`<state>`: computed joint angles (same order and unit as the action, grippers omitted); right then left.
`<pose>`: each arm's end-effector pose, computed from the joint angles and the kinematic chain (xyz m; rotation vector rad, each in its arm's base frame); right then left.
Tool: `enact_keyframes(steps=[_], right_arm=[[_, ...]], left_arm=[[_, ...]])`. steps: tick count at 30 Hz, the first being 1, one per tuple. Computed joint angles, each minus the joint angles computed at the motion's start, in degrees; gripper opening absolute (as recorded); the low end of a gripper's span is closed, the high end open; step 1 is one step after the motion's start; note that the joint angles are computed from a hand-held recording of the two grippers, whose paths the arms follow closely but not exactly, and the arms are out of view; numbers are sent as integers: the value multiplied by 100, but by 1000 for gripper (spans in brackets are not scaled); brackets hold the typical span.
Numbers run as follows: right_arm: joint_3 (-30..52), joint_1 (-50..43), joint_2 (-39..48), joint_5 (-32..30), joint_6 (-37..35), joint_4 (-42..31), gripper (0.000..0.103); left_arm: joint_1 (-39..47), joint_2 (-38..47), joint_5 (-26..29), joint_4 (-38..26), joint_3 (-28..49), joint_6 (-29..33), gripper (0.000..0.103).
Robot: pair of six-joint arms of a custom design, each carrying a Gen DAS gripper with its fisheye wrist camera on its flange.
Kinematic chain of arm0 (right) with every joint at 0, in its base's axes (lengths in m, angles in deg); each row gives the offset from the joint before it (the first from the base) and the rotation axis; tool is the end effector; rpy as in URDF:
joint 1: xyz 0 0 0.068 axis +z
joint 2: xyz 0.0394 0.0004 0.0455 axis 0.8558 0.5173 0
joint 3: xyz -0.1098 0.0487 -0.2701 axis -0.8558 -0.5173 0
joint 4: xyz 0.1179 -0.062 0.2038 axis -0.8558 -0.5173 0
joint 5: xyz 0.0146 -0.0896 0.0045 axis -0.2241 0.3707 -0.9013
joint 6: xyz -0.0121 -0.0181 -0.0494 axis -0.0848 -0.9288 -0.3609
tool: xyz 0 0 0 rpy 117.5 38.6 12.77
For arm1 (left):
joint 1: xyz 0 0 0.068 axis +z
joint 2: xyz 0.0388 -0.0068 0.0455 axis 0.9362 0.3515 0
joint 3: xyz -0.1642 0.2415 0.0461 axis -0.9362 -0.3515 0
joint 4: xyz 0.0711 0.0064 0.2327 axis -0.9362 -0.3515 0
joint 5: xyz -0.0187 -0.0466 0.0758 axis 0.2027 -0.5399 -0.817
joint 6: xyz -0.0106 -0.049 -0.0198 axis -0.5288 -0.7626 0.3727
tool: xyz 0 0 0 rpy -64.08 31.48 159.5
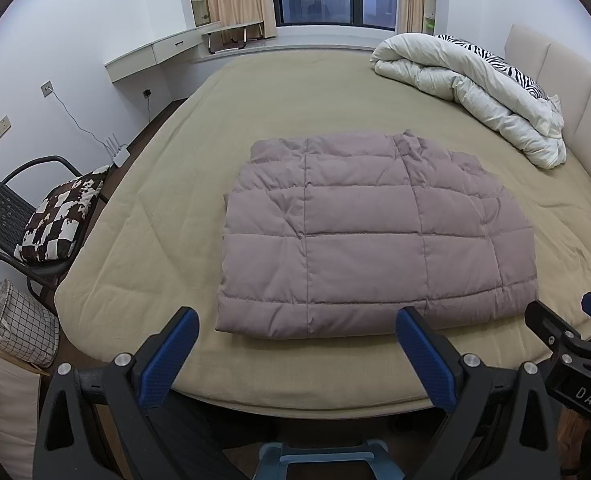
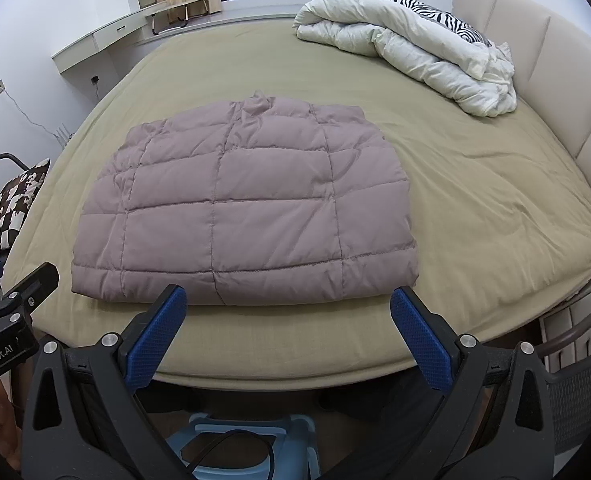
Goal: Fold large clothes
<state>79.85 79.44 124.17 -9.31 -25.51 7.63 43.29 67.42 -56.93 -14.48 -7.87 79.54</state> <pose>0.1224 0.0305 0.3185 0.4991 2.4695 -0.1732 0.2237 -0.1047 0.3450 0.4215 2.4774 -0.0600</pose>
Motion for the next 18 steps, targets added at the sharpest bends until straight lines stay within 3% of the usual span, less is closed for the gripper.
enact_keyframes(steps=[18], right_arm=[[17,82,24,63,71,0,103]], left_arm=[[-56,-30,3,-97,74,-75,101]])
